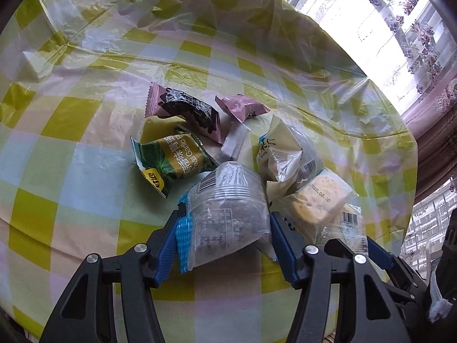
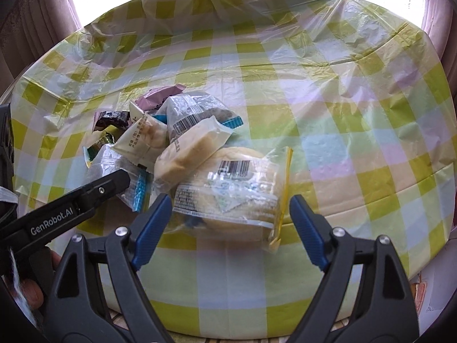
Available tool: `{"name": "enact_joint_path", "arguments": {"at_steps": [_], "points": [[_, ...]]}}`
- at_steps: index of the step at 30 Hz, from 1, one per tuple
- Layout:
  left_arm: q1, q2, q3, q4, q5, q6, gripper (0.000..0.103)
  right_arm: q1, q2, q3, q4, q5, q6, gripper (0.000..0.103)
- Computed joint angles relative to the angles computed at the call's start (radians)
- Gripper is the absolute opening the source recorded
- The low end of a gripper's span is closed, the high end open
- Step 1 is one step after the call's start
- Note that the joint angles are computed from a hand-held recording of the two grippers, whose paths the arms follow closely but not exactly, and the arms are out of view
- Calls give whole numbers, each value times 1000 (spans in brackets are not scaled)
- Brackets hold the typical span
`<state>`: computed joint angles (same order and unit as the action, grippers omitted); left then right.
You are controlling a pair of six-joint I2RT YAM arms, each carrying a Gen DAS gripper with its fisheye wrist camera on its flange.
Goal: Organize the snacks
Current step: 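Grasp clear blue-tabbed bag with left tool while right tool grasps round bread bag, then carry both bags over the purple-rimmed box and open both tools to release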
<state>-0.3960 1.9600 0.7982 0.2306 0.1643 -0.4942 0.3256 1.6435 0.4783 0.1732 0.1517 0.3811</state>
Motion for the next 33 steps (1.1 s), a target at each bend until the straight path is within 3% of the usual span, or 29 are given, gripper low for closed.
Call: {"name": "enact_joint_path", "arguments": {"at_steps": [1, 13, 20, 33], "points": [[3, 3, 0, 6, 15, 1, 50, -3, 17, 10, 2, 0, 2, 86], [-24, -41, -86, 98, -66, 2, 47, -36, 182, 81, 53, -34, 5, 90], [-14, -74, -121, 123, -60, -11, 46, -34, 156, 54, 72, -32, 14, 72], [-56, -169, -195, 143, -113, -53, 46, -57, 19, -93, 109, -38, 37, 69]]}}
